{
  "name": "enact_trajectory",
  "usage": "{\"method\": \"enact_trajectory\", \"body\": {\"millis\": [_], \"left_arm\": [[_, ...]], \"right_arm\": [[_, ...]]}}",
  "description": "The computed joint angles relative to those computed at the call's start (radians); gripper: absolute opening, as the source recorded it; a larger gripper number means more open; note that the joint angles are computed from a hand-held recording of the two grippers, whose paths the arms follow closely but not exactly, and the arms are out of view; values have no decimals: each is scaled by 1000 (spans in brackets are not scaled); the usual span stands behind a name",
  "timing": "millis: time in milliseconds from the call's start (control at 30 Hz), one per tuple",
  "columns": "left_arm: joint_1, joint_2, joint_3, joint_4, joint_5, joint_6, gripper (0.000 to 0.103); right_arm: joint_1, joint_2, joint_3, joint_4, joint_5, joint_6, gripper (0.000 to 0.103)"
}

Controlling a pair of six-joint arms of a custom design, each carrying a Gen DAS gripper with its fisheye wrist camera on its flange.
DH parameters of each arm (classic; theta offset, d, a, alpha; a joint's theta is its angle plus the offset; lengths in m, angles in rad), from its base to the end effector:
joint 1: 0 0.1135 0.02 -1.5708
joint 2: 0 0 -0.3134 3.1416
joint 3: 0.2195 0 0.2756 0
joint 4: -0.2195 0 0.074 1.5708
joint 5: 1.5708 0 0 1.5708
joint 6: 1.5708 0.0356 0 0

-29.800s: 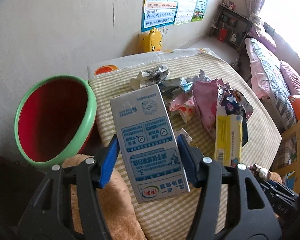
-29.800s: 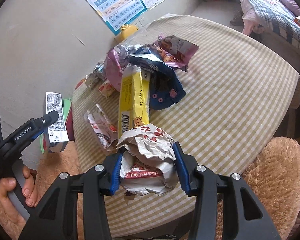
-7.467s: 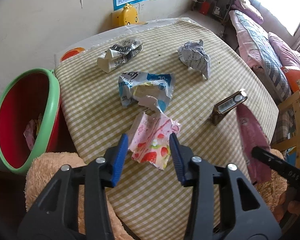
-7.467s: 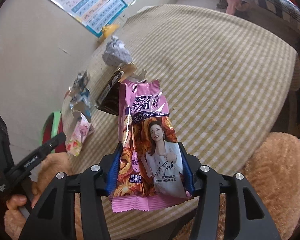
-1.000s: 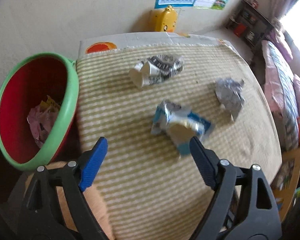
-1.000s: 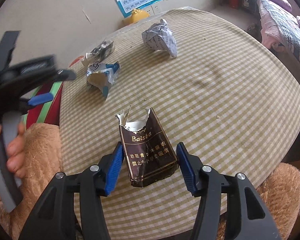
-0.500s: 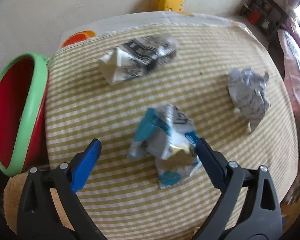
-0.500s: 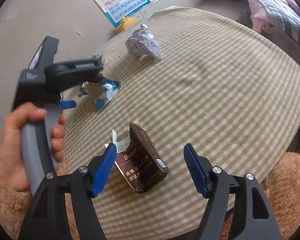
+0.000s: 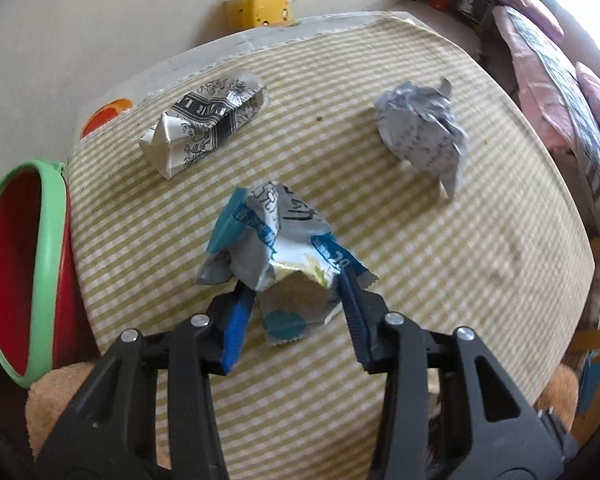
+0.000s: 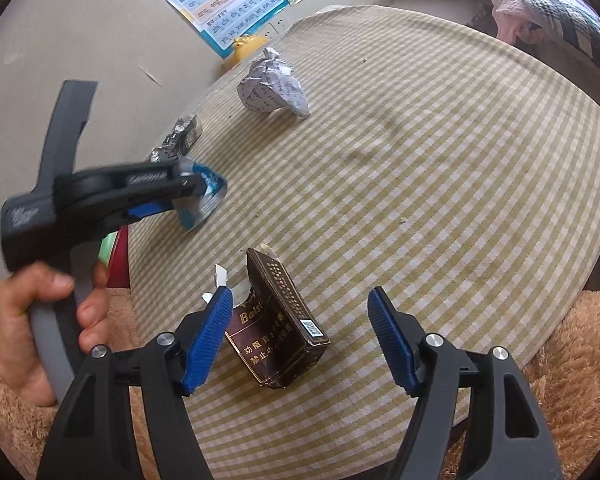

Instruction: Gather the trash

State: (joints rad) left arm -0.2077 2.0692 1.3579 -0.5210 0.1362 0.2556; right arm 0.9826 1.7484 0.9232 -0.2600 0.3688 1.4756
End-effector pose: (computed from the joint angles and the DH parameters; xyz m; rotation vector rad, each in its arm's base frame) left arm 0.4384 -0.0973 0.1556 0.6734 2.7127 -0.1791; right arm 0.2060 0.2857 0.1702 0.7516 2.4942 0.4446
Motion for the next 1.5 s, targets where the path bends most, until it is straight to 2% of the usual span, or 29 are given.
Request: {"method": "enact_trajectory", "body": {"millis": [367, 467, 633, 700, 733, 767, 800, 1000, 1333, 1500], "left_arm": [[77, -131, -105, -27, 18, 258, 41], [86, -140, -123, -50, 36, 279, 42], [96, -123, -148, -53, 33, 241, 42], [103, -124, -153, -60, 41, 231, 45], [104, -127, -156, -60, 41, 232, 48], [104, -135, -163, -53, 39, 231, 63], [106, -146, -172, -42, 39, 226, 72], [146, -171, -170, -68, 89, 174, 79], [160, -138, -155, -92, 102, 121, 79], [153, -87, -115, -100, 95, 36, 79]], "right_arm": [[6, -5, 0, -9, 0, 9, 71], [6, -1, 6, -18, -2, 12, 71], [8, 8, 23, -41, 2, 12, 71], [10, 8, 26, -48, 7, 19, 71], [12, 6, 27, -53, 10, 23, 71], [14, 4, 26, -57, 12, 26, 72], [16, 1, 28, -63, 15, 28, 72], [37, -10, 52, -114, 32, 29, 72], [44, 23, 93, -155, 4, 10, 72], [40, 43, 115, -168, -7, -11, 72]]}}
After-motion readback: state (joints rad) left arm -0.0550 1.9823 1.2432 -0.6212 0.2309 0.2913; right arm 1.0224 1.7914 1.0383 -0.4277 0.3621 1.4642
